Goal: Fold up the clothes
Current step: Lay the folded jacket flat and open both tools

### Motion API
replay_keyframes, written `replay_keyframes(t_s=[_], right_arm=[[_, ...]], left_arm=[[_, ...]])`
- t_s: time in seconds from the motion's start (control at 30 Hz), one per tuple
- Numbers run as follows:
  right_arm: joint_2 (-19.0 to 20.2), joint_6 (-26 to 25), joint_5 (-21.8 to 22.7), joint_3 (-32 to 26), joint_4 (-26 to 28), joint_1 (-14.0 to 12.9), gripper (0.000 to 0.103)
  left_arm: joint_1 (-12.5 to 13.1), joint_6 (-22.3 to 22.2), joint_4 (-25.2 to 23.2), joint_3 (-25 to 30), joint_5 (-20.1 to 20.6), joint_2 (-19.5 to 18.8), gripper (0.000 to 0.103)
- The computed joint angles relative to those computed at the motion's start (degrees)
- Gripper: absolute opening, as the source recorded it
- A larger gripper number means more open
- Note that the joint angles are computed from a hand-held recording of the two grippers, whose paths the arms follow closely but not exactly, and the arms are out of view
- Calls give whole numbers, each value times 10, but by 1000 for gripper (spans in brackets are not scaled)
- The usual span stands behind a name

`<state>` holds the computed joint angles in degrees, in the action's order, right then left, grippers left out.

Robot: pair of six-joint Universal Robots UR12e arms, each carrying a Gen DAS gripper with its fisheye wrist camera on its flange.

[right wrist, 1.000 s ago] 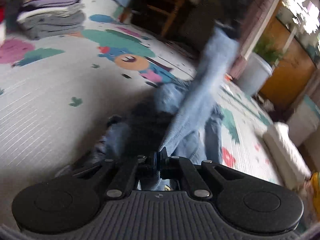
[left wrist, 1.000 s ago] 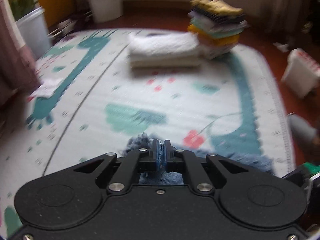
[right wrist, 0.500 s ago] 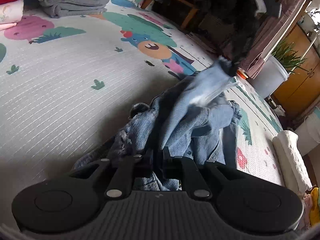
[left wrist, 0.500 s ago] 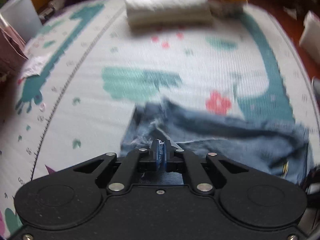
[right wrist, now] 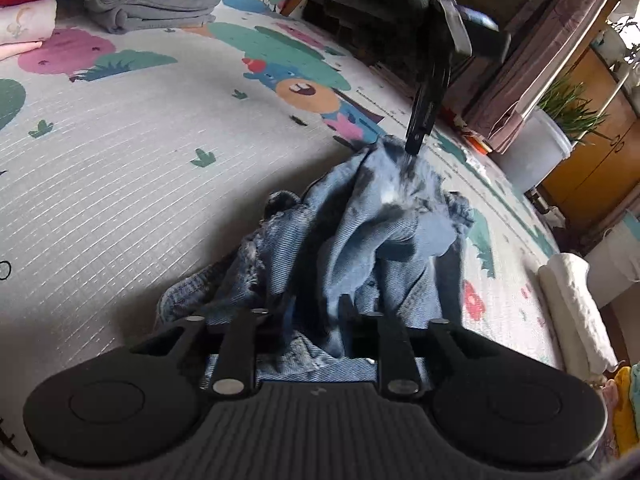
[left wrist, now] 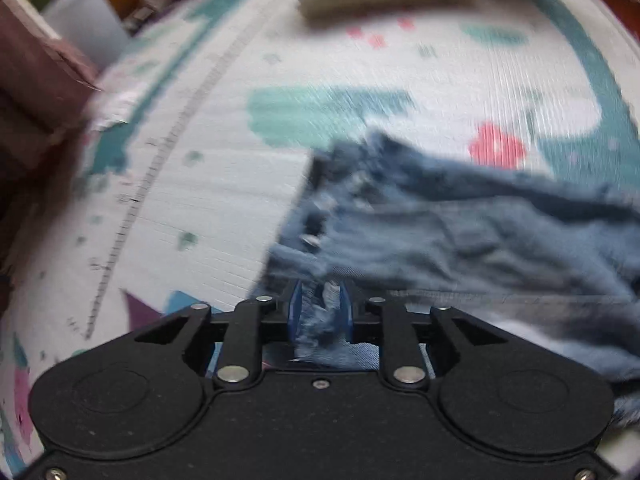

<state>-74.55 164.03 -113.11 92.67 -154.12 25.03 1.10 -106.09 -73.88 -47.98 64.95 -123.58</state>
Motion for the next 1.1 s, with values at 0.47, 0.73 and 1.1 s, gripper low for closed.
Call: replay_keyframes(t_s=[0.47,0.73,1.1], right_arm=[[-34,300,132,31,-97,-80,42],[25,420,329,-34,-70,-191,44],[70,405,542,-74,-54,-243,46]], left_arm=[[90,-323,-185,-212,-214,140,19],[102,-457,-94,-320,-281,194,23],[105,-545,-53,-375,-259,228,25]])
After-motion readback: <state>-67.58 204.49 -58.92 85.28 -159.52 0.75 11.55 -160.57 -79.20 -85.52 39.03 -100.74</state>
